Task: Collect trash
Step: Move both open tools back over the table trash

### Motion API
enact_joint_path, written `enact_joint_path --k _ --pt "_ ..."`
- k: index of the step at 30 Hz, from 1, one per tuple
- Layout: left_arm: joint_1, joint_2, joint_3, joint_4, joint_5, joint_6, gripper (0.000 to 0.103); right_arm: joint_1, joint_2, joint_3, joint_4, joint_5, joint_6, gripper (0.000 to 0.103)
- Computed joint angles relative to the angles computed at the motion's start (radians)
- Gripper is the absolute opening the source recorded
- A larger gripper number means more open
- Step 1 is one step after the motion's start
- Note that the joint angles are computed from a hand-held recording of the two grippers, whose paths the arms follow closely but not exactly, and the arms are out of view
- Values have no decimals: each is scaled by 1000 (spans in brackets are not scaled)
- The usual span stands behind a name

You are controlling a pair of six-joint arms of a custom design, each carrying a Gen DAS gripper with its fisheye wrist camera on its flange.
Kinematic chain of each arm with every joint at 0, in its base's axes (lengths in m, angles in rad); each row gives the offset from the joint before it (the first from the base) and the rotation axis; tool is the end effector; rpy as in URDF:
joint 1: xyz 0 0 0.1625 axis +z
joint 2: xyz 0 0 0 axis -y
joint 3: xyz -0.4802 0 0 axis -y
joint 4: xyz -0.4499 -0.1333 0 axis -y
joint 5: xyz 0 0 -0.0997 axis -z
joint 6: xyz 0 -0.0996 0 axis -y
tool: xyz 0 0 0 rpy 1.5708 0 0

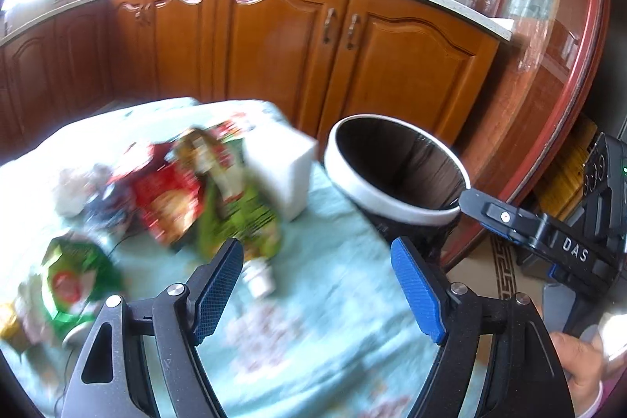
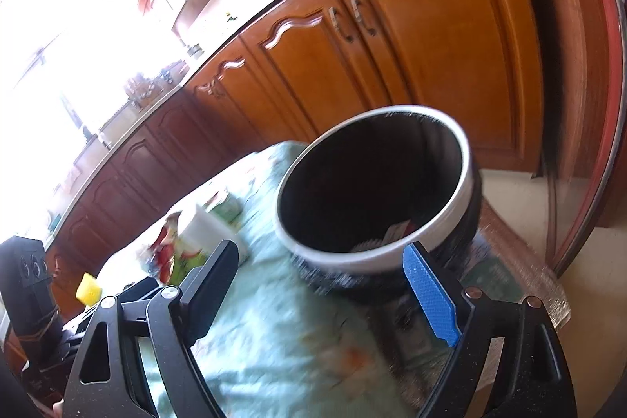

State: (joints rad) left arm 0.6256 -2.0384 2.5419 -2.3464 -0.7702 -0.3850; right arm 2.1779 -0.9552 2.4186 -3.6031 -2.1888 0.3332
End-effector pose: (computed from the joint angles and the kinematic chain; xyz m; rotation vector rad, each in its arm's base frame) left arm -0.1170 -0.3372 0.3341 0.5552 2.4569 -0.9275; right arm 0.3207 -0.3291 0.0926 0.1165 -2.6519 1.0712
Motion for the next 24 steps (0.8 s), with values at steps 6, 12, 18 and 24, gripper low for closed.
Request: enact_joint_path --k 6,12,18,24 --pt "-74 -204 2 308 49 -184 77 42 43 -17 46 26 42 88" --pt "-166 -372 -40 646 101 -408 77 81 87 -41 84 51 62 88" --pt "-244 -472 -94 906 135 -600 77 108 122 -81 126 68 54 88" --pt "-226 -485 -138 942 151 -607 77 120 148 -119 154 72 23 88"
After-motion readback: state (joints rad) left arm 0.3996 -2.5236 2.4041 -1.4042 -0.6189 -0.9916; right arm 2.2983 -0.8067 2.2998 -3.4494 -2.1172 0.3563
